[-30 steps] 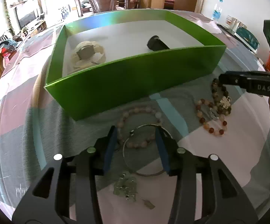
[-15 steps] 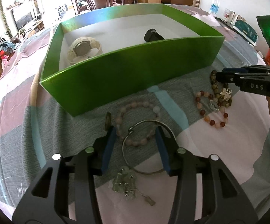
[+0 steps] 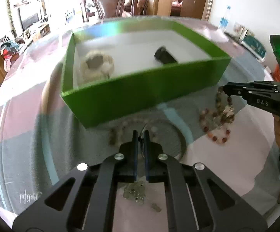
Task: Organize jewelry
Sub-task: 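Grasp the silver bangle with the left tool while the right tool holds the brown bracelet, then lower the bangle into the box with the left tool while the right releases the brown bracelet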
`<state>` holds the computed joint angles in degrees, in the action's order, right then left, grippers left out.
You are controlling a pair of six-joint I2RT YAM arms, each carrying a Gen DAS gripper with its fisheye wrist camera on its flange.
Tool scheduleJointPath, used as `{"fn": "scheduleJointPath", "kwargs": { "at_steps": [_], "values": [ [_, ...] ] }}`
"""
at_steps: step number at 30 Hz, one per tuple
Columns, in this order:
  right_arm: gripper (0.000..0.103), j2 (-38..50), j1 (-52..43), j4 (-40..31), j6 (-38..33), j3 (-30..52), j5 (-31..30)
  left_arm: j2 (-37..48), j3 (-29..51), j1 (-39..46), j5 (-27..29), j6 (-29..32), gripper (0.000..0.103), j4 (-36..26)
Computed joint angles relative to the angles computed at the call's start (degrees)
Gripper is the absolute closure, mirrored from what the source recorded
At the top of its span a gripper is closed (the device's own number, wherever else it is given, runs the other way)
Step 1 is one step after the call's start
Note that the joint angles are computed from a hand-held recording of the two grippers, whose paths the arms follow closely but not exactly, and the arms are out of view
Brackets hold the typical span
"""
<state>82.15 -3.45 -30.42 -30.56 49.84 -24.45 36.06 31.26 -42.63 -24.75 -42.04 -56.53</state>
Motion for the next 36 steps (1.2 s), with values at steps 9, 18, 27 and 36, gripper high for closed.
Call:
{"fn": "scheduleJointPath", "kwargs": {
  "at_steps": [9,18,27,36],
  "values": [
    [0.092,-2.1,-4.1,-1.4,1.0,2.1,-6.5,-0.1,3.1,-6.6,-6.6,-6.7,0.097,-4.4],
    [0.092,-8.6,-6.4,-7.0,-1.0,2.4,-11.4,3.3,10.4,-16.2,-14.3,-17.7,0.097,-14.2],
    [0.092,-11.4,-2.8,-12.6,-2.7,7.0,-10.0,8.4,19.4,-15.9,-18.4,-15.8,0.096,-19.8],
    [0.092,-6.0,6.3,-5.0,9.6,17.5,-4.7,10.0,23.3,8.4,-10.2,10.0,0.096,-2.7]
  ]
}}
